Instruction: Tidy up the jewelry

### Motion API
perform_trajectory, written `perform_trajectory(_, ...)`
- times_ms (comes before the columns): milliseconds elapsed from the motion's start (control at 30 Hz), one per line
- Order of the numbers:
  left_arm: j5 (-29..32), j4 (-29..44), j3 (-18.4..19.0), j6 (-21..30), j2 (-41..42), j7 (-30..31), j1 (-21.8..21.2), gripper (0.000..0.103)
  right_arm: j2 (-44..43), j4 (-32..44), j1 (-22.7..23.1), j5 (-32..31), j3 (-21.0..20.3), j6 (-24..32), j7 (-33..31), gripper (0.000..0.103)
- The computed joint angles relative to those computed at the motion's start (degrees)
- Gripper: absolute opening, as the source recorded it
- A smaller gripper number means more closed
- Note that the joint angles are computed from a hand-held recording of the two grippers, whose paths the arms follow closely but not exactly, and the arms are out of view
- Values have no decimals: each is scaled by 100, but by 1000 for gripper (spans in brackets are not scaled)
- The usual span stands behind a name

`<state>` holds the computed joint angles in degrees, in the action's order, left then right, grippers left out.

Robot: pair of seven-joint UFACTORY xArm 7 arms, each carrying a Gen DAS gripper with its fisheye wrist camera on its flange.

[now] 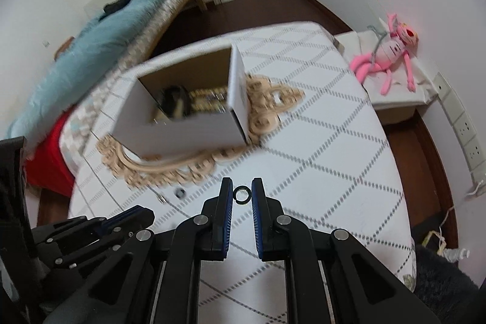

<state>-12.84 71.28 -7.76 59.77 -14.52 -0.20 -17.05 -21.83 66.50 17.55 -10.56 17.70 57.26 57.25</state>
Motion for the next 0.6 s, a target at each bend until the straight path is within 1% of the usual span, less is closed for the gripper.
perform_trajectory(100, -120, 545, 145, 84, 276, 67, 95, 4, 159, 278, -33, -12, -59, -127, -84, 13)
perform_trajectory(267, -61, 1512, 145, 204, 946, 36, 219, 4, 711, 911, -60, 95, -272, -392, -426, 13)
perform_trajectory(333, 11, 1994, 141, 324, 1323, 7, 266, 4, 1034, 1229, -42, 234, -392, -412, -668, 13)
perform_trajectory(400, -126, 2261, 147, 484, 1507, 28, 313, 4, 1301, 1513, -27, 280, -467, -373, -824, 13)
perform_trajectory(467, -190, 2270, 145, 488, 1484, 12, 353, 5, 1514, 1791, 1, 213, -504, -292, -916, 13)
perform_trajectory(533, -110, 2072, 118, 546, 1323, 13, 348, 8, 1536, 1853, 46, 112, -516, -254, -918, 13)
perform_trajectory(567, -49, 1861, 104, 596, 1182, 14, 338, 16, 1499, 1822, 71, 42, -505, -239, -890, 13)
perform_trajectory(600, 30, 1696, 89, 660, 1071, -20, 328, 31, 1432, 1738, 98, -25, -483, -225, -841, 13)
